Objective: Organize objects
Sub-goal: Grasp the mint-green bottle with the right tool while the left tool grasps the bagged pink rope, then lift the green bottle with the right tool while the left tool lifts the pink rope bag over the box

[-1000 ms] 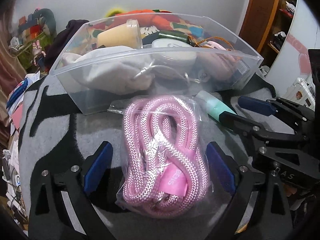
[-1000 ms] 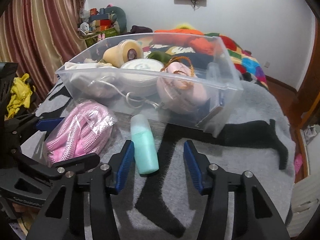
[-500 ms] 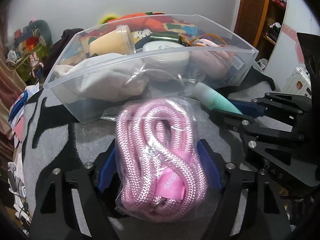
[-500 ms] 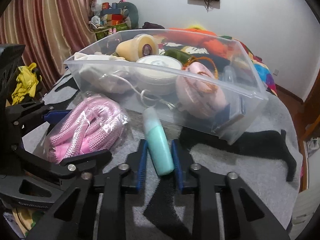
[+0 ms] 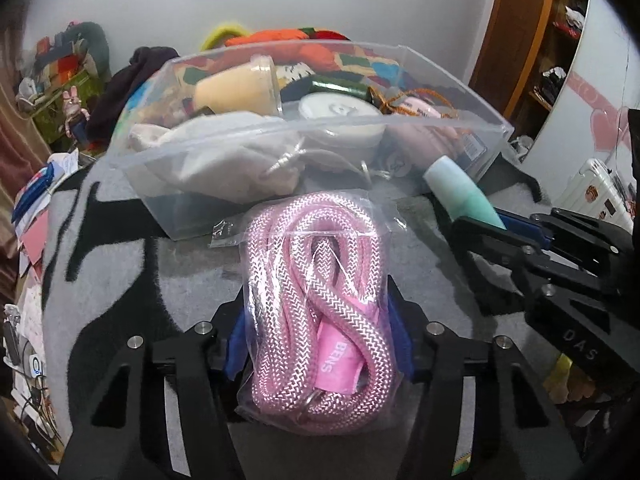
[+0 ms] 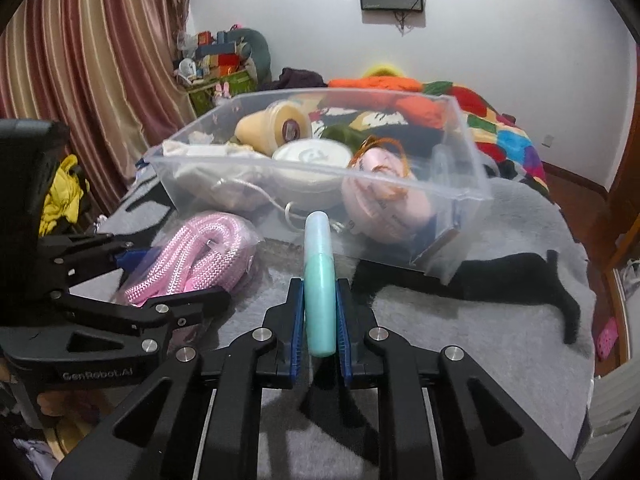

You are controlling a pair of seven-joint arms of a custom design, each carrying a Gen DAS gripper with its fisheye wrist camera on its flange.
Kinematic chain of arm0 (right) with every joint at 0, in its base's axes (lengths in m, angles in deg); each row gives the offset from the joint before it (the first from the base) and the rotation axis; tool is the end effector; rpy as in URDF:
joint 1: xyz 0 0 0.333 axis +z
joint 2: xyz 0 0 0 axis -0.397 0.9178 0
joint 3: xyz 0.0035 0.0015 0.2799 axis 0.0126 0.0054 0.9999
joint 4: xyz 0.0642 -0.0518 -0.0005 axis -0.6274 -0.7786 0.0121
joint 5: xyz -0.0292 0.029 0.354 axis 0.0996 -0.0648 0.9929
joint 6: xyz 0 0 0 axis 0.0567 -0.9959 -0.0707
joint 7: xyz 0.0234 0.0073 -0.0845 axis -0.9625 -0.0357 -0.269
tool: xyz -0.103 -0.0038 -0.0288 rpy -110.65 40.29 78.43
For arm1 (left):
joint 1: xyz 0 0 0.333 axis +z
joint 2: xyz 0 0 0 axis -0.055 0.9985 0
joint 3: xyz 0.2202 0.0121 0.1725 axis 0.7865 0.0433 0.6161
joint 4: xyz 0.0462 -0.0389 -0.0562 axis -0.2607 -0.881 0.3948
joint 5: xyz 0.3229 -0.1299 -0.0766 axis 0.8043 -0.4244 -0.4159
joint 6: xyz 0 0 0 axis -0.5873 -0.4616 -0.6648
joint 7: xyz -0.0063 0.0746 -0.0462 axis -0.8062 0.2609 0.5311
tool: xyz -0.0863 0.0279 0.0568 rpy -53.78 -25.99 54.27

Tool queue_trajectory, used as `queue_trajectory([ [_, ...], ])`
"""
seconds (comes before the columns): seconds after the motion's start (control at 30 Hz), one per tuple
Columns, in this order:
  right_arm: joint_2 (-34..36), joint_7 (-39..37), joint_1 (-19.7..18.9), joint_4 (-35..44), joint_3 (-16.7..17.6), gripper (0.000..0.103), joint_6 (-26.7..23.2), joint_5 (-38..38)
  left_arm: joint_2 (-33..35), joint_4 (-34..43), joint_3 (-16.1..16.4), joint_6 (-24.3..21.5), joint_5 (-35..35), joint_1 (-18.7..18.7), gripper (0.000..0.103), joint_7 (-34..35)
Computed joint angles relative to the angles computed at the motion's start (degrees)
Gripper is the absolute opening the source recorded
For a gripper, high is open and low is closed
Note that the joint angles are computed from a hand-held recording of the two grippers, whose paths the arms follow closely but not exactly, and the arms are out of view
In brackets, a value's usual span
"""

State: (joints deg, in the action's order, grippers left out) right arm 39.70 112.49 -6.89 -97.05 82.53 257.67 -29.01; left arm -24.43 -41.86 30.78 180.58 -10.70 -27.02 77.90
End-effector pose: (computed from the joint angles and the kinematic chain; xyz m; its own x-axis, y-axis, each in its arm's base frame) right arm 0.5571 0.3411 0.2620 0.5877 -0.8026 -0.1018 -0.5949 -0.3434 -0.7268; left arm 0.5269 -0.2895 0.2678 -0.0275 -0.9971 0.0716 -0.7954 -0.0216 -0.6057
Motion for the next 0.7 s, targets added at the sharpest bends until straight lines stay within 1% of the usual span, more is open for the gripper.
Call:
queue_trajectory([
  [0.03, -0.31, 0.08, -0.53, -0.57, 0.59, 0.013, 0.58, 0.07, -0.74, -0.41, 0.99, -0.28, 1.58, -1.05, 0.057, -1.9],
  [0.1, -0.85, 0.35, -2.0, -1.7, 2.2, 0.013, 1.79, -0.13, -1.85, -1.02, 1.67, -0.21, 4.35, -1.58, 0.057, -4.73],
  [0.13, -1.06, 0.57, -2.46, -2.18, 2.69, 0.013, 2.34, -0.36, -2.5, -1.32, 1.82, -0.35, 5.94, -1.75, 0.057, -6.42],
  [0.2, -1.36, 0.82, -4.9, -3.24, 5.16, 0.013, 3.11, -1.59, -3.76, -1.8, 1.8, -0.67, 9.68, -1.74, 0.057, -9.79],
  [0.27, -1.79, 1.63, -5.67, -4.05, 5.87, 0.013, 4.16, -2.42, -5.07, -2.23, 1.44, -1.87, 13.12, -1.65, 0.057, -12.93],
  [0.47, -3.15, 4.52, -6.36, -5.45, 6.17, 0.013, 6.06, -5.44, -7.42, -2.9, -1.18, -3.51, 19.89, 0.73, 0.057, -19.45],
  [0.53, -3.6, 5.47, -5.81, -5.52, 5.46, 0.013, 6.68, -6.09, -7.78, -2.86, -2.27, -3.88, 21.6, 1.75, 0.057, -21.05],
  [0.7, -4.17, 7.72, -5.87, -5.27, 5.01, 0.013, 7.75, -8.14, -9.09, -2.98, -4.8, -5.54, 26.66, 4.13, 0.057, -25.48],
])
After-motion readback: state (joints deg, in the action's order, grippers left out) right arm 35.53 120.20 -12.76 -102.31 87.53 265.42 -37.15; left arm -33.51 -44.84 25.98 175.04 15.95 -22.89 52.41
